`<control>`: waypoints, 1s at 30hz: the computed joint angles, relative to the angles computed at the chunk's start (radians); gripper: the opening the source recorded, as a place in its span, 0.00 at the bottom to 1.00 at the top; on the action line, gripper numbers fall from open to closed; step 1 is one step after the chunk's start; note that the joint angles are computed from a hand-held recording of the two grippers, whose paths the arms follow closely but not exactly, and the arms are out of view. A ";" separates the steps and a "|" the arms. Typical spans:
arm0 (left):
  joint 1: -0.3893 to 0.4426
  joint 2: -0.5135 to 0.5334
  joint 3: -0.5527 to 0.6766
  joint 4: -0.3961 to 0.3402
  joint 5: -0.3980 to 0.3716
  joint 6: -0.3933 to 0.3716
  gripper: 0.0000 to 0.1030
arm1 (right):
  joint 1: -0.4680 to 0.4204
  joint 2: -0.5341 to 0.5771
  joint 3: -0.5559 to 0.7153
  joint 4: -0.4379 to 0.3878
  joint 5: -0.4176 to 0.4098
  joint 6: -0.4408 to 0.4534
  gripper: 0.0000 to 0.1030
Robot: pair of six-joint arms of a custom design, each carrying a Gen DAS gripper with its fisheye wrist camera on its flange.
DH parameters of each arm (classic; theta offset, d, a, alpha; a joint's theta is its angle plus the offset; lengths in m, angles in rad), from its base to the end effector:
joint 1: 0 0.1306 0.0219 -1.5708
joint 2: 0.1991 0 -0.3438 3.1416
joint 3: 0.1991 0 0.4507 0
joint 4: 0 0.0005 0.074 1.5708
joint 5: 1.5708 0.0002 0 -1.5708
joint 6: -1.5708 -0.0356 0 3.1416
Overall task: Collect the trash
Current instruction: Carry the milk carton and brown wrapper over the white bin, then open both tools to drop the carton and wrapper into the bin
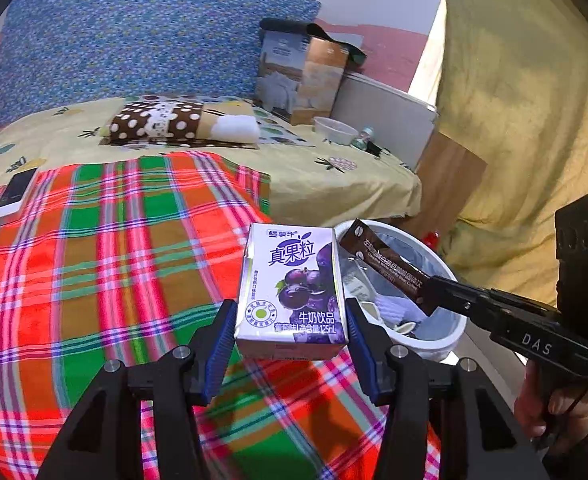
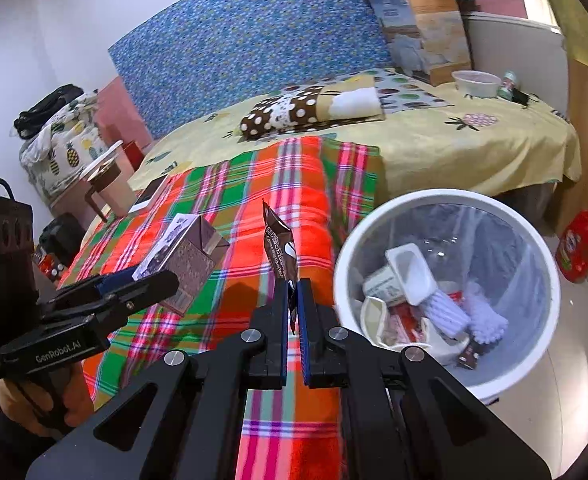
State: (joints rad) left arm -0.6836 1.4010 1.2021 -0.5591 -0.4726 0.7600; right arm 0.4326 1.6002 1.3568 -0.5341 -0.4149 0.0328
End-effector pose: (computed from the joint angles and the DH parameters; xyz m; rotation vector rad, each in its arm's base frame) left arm 0.4367 -0.3355 0.3124 -0.3157 2.2171 -0.2308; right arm 0.5507 0.2696 0.2819 -0.7459 2.2460 0.6824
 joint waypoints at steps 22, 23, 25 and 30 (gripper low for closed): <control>0.012 0.275 0.295 0.006 0.147 -0.168 0.51 | -0.105 -0.010 -0.039 0.024 0.086 -0.082 0.07; 0.015 0.296 0.315 0.004 0.166 -0.172 0.51 | -0.107 -0.006 -0.036 0.023 0.092 -0.087 0.07; 0.019 0.328 0.348 -0.007 0.184 -0.181 0.51 | -0.112 0.003 -0.029 0.016 0.103 -0.095 0.07; 0.027 0.401 0.423 -0.032 0.221 -0.193 0.52 | -0.125 0.026 -0.010 -0.002 0.129 -0.102 0.07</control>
